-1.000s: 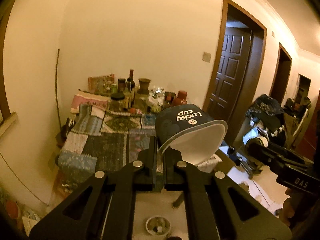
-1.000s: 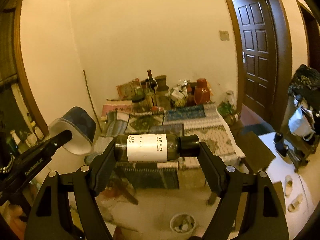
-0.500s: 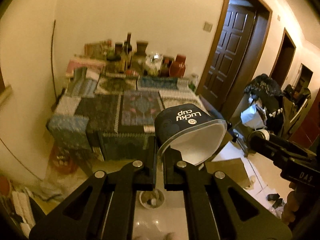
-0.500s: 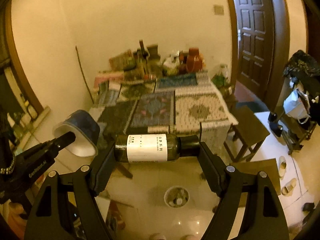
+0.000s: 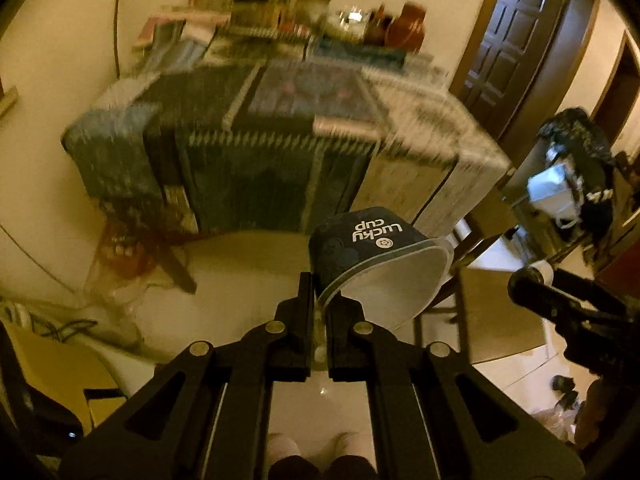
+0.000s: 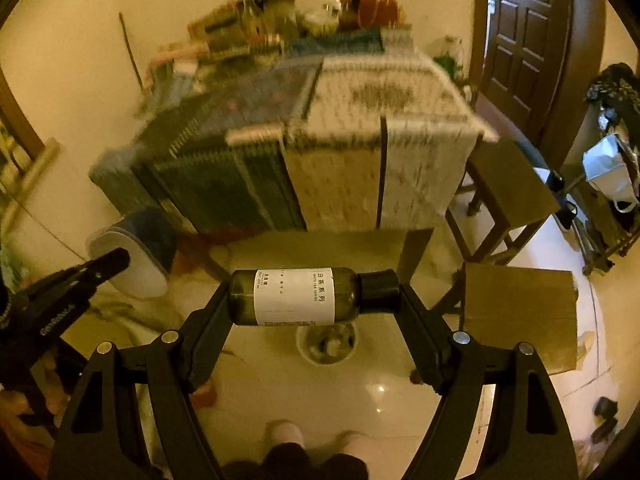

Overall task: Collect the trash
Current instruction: 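Lift the bottle and Lucky Cup cup and carry them down toward the bin, then open the right tool over the bin while the left tool releases the cup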

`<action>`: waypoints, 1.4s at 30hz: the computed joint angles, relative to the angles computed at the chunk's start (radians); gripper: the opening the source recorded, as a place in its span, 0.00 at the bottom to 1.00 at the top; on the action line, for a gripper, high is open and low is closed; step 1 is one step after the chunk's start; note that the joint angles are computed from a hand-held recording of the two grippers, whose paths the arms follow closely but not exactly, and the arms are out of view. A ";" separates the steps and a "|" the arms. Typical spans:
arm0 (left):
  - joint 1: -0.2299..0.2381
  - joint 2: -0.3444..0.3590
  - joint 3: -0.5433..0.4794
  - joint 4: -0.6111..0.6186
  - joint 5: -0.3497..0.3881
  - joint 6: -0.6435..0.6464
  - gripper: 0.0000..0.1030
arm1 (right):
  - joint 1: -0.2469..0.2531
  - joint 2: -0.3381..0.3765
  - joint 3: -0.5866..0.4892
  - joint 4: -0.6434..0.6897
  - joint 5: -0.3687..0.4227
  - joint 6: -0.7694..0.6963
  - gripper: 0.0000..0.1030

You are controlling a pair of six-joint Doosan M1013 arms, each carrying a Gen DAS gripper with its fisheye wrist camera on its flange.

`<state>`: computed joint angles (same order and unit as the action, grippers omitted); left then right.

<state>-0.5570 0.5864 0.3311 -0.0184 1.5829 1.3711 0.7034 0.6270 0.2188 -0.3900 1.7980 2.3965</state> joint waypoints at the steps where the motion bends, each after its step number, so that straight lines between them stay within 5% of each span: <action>1: 0.001 -0.021 0.065 0.007 -0.030 -0.002 0.03 | -0.004 -0.030 0.078 0.013 -0.043 0.010 0.75; 7: 0.013 -0.079 0.312 0.018 -0.148 -0.054 0.03 | -0.032 -0.101 0.343 0.103 -0.227 0.024 0.75; 16: 0.019 -0.075 0.461 0.033 -0.227 -0.059 0.03 | -0.088 -0.134 0.556 0.311 -0.428 0.059 0.75; 28: 0.017 0.019 0.437 -0.101 -0.159 -0.037 0.04 | -0.119 -0.157 0.630 0.326 -0.398 0.092 0.75; 29: 0.015 0.028 0.432 -0.112 -0.157 -0.036 0.09 | -0.120 -0.160 0.633 0.318 -0.395 0.098 0.75; 32: 0.004 0.074 0.391 -0.103 -0.077 -0.035 0.45 | -0.124 -0.164 0.638 0.307 -0.390 0.112 0.75; 42: -0.011 0.080 0.306 -0.073 0.033 -0.041 0.45 | -0.119 -0.172 0.572 0.287 -0.341 0.101 0.75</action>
<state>-0.5683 0.6663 0.6372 -0.0917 1.6161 1.3299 0.5845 0.4553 0.7911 -0.1029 1.4574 2.4974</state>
